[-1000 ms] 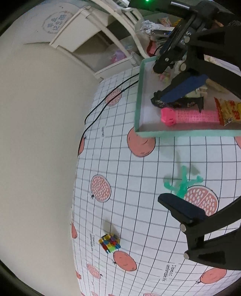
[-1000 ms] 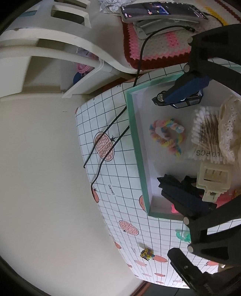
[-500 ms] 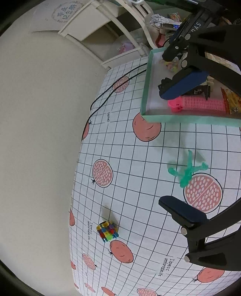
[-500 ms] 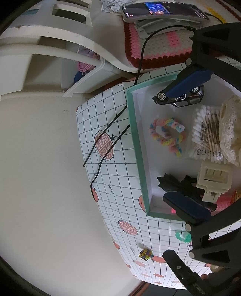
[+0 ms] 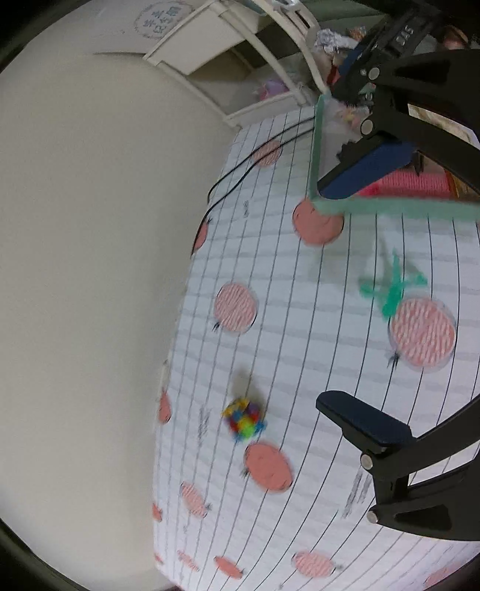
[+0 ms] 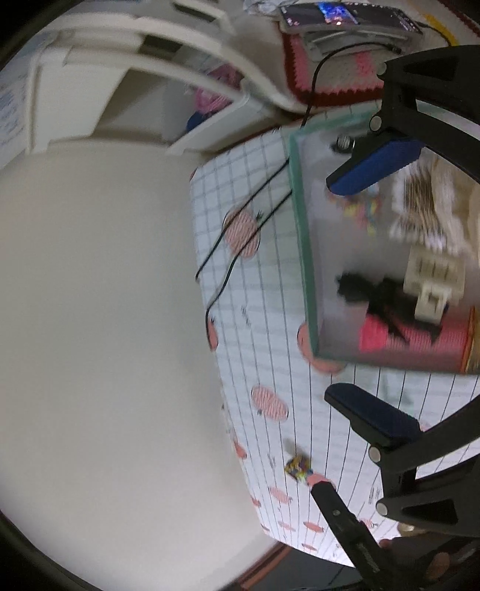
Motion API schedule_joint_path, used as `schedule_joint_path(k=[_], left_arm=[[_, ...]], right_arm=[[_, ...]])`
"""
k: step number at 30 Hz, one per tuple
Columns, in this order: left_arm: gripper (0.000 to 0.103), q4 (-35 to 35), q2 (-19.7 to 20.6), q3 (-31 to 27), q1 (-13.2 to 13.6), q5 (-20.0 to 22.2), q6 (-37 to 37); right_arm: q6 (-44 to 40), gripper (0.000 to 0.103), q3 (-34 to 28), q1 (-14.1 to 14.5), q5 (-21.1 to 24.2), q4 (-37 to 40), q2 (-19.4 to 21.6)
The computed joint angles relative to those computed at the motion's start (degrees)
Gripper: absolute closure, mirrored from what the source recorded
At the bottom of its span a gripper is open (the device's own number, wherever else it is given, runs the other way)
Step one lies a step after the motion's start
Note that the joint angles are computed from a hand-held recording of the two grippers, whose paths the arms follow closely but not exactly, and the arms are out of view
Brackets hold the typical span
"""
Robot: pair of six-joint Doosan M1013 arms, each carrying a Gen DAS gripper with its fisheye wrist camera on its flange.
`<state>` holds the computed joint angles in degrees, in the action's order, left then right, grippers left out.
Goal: Organize objects
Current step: 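Withdraw both tools from the box toward the green figure and block cluster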
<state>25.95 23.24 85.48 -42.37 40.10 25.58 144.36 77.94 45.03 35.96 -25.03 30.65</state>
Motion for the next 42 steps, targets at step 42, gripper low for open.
schedule_joint_path(k=[42], left_arm=[[0.0, 2.24, -1.99, 7.87, 7.33, -7.03, -5.57]], right_arm=[[-22.3, 0.024, -12.09, 6.58, 8.5, 10.95, 11.26]])
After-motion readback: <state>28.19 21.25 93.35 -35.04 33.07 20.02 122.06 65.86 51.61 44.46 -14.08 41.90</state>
